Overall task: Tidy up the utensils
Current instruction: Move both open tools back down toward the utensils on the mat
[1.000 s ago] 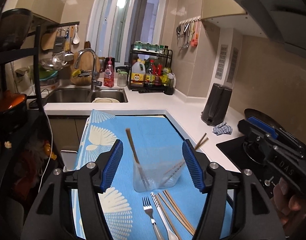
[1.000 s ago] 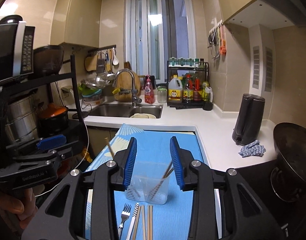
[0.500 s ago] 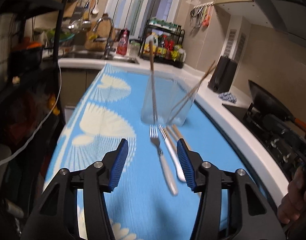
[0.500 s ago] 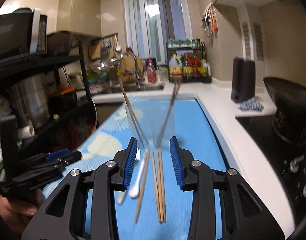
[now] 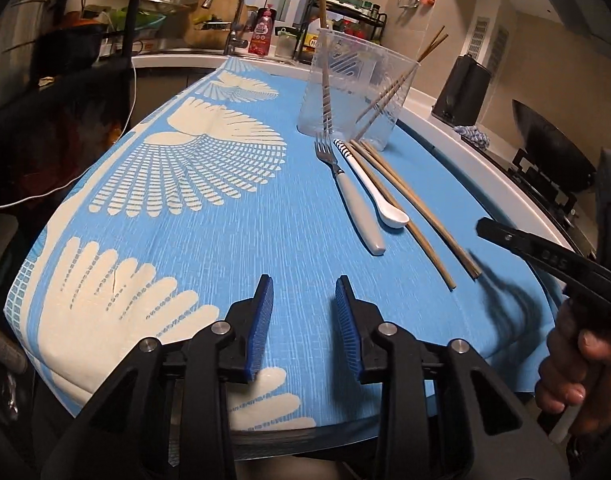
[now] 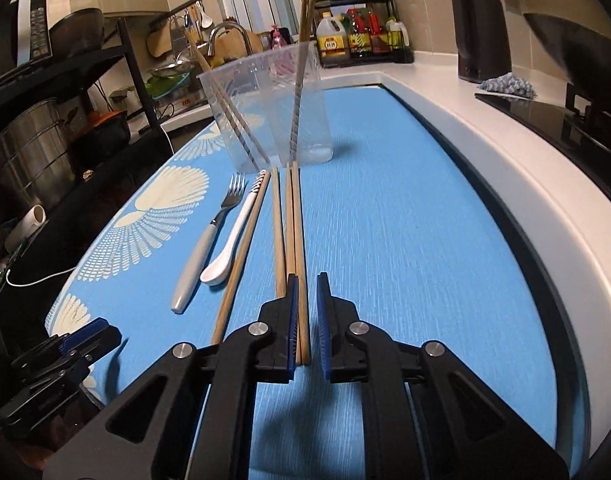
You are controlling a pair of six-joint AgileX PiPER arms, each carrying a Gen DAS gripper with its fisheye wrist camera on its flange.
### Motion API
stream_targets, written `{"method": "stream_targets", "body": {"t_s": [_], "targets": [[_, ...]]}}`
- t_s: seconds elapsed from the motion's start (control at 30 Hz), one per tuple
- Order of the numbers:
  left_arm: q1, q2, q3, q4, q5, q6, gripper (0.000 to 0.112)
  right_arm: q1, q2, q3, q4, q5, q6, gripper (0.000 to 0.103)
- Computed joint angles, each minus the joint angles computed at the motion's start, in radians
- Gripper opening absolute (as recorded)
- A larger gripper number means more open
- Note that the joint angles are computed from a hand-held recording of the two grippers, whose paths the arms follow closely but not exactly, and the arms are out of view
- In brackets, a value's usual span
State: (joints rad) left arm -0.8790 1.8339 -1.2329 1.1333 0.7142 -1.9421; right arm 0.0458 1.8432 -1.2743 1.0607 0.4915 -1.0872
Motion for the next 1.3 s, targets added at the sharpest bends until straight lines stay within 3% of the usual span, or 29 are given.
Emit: {"method": "stream_targets", "body": {"t_s": [0.13, 0.33, 0.47, 0.6, 0.77, 1.0, 1.2, 1.3], "targets": [[-0.009, 0.006, -0.004, -0.002, 0.011, 0.019, 0.032, 0.032, 0.066, -0.063, -0.112, 0.003, 0.093, 0.011], [-0.022, 0.02, -0.018, -0.001, 0.04, 0.049, 0.033, 0.042, 0.042, -0.025, -0.123, -0.05, 0.074, 0.012], [-0.016, 0.025, -0.032, -0.022, 0.042, 0.075, 0.033, 0.026, 0.041, -0.02, -0.108, -0.029, 0.055, 0.012], [0.015, 0.057, -0.115, -0.077, 0.027, 0.157, 0.033, 0.083, 0.016, 0.026, -0.178, -0.144, 0.071, 0.012], [0.068, 0.133, -0.284, -0.16, 0.03, 0.266, 0.034, 0.055, 0.013, 0.033, -0.109, -0.111, 0.04, 0.008], [0.121, 0.302, -0.561, -0.365, 0.119, 0.479, 0.036, 0.04, -0.002, 0.058, -0.067, -0.096, -0.006, 0.007], [0.087, 0.4, -0.724, -0.374, 0.241, 0.603, 0.035, 0.036, -0.009, 0.073, -0.043, -0.093, -0.028, 0.007], [0.086, 0.384, -0.697, -0.363, 0.241, 0.601, 0.023, 0.037, -0.01, 0.073, -0.046, -0.096, -0.02, 0.007]]}}
